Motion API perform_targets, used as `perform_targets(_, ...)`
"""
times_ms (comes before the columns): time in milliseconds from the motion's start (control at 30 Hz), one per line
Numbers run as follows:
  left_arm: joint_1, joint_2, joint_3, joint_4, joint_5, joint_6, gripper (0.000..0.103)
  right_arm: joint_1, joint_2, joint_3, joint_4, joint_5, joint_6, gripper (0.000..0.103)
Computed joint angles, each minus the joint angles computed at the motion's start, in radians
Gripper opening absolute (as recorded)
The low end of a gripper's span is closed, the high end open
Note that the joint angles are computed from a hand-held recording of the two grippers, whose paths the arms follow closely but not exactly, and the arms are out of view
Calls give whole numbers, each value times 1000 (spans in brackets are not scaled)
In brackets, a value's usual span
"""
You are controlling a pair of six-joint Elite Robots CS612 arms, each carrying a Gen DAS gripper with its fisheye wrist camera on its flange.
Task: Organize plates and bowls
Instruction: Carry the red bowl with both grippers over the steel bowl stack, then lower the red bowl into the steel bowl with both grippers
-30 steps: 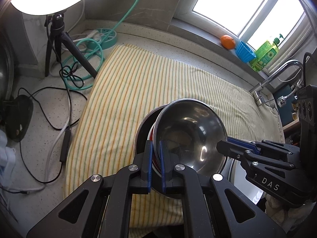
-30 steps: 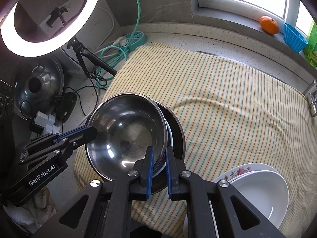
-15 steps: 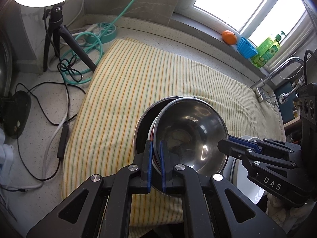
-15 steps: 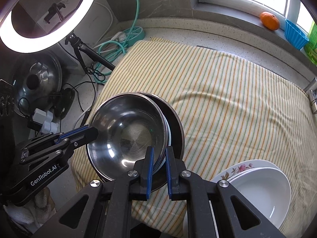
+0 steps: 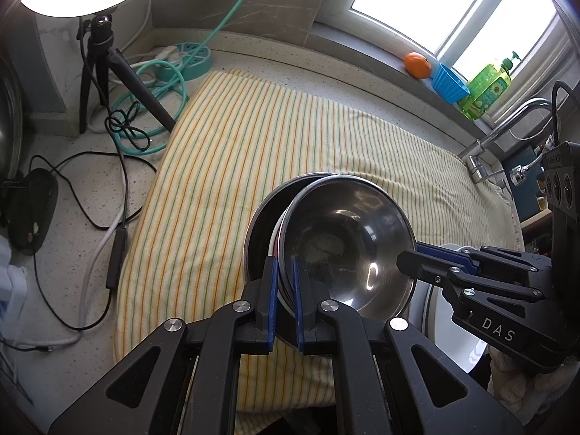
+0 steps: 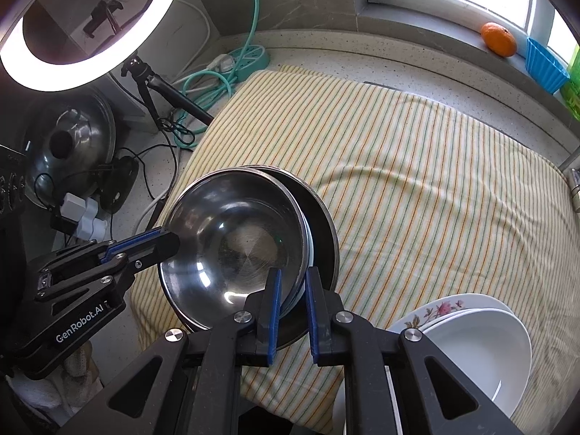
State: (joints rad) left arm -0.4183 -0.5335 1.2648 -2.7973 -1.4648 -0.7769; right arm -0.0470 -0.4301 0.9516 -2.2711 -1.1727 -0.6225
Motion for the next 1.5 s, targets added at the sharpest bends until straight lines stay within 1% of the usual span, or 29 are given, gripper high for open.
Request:
perform_targets(133,-2,-5,7,-8,10,-2,9,-4,-3,3,-5,16,5,13)
perform_targets(233,-5,-14,18,-16,37,-2,9,-10,-9,10,-13,37,14,14)
perform_targets(333,-11,-27,35,-24,79,-3,9,-16,-19,25,-28,60,15,14)
perform_targets(500,-21,-46,62,-37,148,8,9,-24,-37,66,-108,59,8,14)
perform_targets(600,-25,-53,77,-46,177,11,9,-28,-42,84,-154,62,23,14)
perform_targets(700,-25,-57,88,-58,185,10,9,-31,-48,103,-213,53,38,14)
perform_targets(833,-27,-57,91,-54,205,15,9,-36,-49,116,-263,56,76,14)
perform_targets(900,-21,-55,94,-66,178,10,9,-39,-49,120,-278,60,91,14)
perform_targets(967,-15,-53,97,-73,167,-3,9,-40,-48,119,-283,54,96,14)
perform_targets(1067,-3,-50,106,-98,134,-38,9,-36,-43,111,-283,21,115,14)
perform_targets(1200,11,-41,108,-130,71,-56,9,-39,-25,70,-205,28,152,14)
perform_targets(1267,16,-35,102,-136,44,-51,9,-39,-18,60,-192,28,170,14)
perform_targets(1333,20,-30,96,-139,21,-51,9,-40,-8,42,-156,41,186,14)
perform_targets(1400,22,-25,88,-136,6,-44,9,-41,4,17,-103,61,203,14)
perform_targets(1500,24,-15,71,-117,-9,-31,9,-36,16,-2,-75,50,212,14)
